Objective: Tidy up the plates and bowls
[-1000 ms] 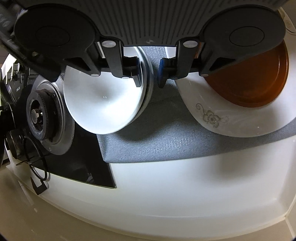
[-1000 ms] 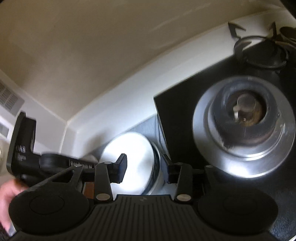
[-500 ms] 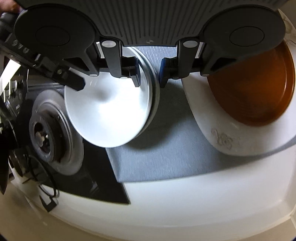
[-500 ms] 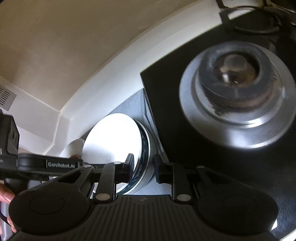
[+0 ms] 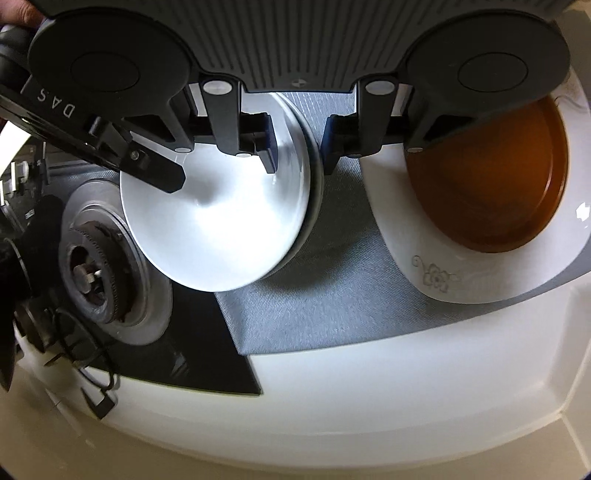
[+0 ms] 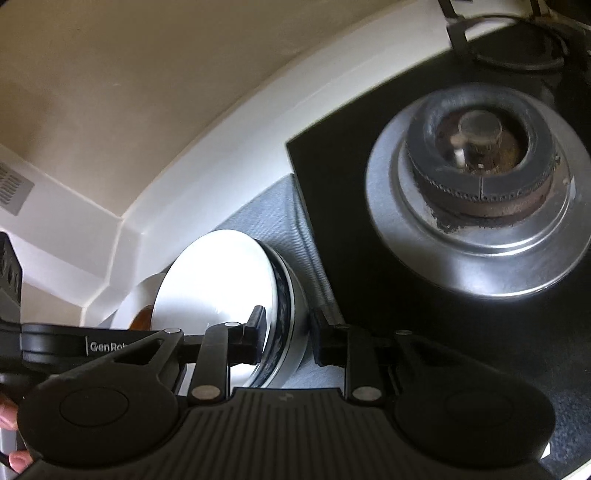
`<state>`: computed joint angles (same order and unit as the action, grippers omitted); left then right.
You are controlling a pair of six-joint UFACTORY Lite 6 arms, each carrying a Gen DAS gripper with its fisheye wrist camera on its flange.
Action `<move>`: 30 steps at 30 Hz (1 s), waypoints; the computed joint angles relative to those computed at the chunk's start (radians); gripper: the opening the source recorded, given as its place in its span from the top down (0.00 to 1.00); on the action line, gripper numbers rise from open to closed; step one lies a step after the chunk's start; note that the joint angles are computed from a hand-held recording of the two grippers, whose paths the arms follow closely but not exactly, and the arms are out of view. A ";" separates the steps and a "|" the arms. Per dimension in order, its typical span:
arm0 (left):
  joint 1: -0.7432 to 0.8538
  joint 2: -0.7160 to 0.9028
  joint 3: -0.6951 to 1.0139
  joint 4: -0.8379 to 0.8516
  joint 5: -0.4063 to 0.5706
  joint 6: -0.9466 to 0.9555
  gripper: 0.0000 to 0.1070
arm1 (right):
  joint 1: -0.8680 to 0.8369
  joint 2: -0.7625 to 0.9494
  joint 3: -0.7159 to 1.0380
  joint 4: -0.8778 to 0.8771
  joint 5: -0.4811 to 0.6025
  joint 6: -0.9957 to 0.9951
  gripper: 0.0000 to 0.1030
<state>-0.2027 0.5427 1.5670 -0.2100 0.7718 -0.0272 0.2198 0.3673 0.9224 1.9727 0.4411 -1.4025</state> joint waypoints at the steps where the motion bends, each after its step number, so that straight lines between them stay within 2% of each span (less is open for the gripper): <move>1: 0.005 -0.023 -0.011 -0.004 0.004 0.006 0.75 | 0.008 -0.030 -0.009 -0.017 -0.014 0.021 0.73; 7: 0.085 -0.172 -0.074 -0.031 0.055 0.041 0.75 | 0.077 -0.161 0.005 -0.197 -0.072 0.256 0.73; 13: 0.234 -0.345 -0.173 -0.023 0.126 0.070 0.75 | 0.248 -0.199 0.088 -0.441 -0.148 0.532 0.73; 17: 0.380 -0.481 -0.288 -0.027 0.147 0.148 0.75 | 0.357 -0.128 0.200 -0.564 -0.148 0.696 0.73; 21: 0.594 -0.581 -0.383 -0.061 0.193 0.280 0.75 | 0.487 -0.034 0.350 -0.825 -0.147 0.960 0.73; 30: 1.114 -0.633 -0.468 -0.148 0.329 0.609 0.75 | 0.704 0.202 0.702 -1.174 -0.068 1.343 0.73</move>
